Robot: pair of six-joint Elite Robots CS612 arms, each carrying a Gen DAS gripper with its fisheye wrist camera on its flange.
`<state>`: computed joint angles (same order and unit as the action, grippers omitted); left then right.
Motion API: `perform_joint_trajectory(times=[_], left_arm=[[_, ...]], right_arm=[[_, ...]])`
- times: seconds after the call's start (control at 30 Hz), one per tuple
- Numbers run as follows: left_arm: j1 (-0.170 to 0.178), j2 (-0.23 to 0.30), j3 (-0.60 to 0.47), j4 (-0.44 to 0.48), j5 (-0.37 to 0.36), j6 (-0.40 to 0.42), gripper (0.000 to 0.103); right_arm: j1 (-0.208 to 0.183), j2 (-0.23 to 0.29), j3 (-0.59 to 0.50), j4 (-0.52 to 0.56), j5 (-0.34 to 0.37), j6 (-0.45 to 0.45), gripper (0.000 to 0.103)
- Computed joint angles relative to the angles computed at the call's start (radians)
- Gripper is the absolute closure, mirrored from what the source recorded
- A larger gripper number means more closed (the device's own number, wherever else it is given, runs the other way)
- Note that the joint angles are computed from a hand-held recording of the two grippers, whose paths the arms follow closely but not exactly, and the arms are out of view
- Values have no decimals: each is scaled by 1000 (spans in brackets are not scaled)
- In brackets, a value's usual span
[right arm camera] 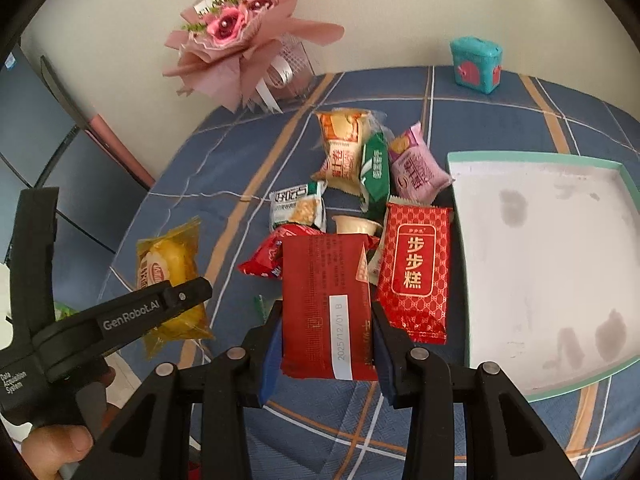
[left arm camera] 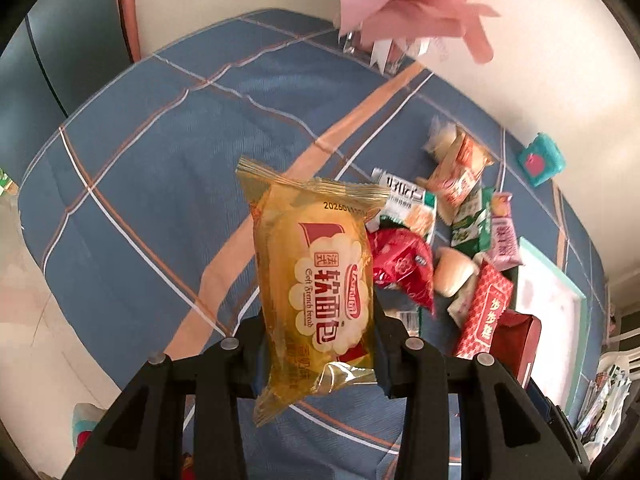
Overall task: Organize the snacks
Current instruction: 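Carry the yellow bun pack and red cake pack over the white tray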
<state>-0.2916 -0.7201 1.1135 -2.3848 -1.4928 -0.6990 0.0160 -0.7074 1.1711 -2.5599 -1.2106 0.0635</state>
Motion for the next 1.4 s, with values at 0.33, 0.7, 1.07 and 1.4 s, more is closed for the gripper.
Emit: perform_joint_trajectory(times=[0.33, 0.7, 1.07, 1.4], left_arm=[[-17, 7, 9, -10, 10, 7, 61], [-50, 24, -23, -19, 13, 71, 61], [-101, 50, -74, -29, -24, 183, 61], [-140, 123, -206, 31, -22, 276, 61]], right_arm=[[-5, 2, -6, 14, -60, 15, 61], [-57, -15, 11, 16, -143, 136, 61], [-106, -22, 31, 36, -208, 212, 61], [-129, -8, 15, 29, -254, 274, 61]])
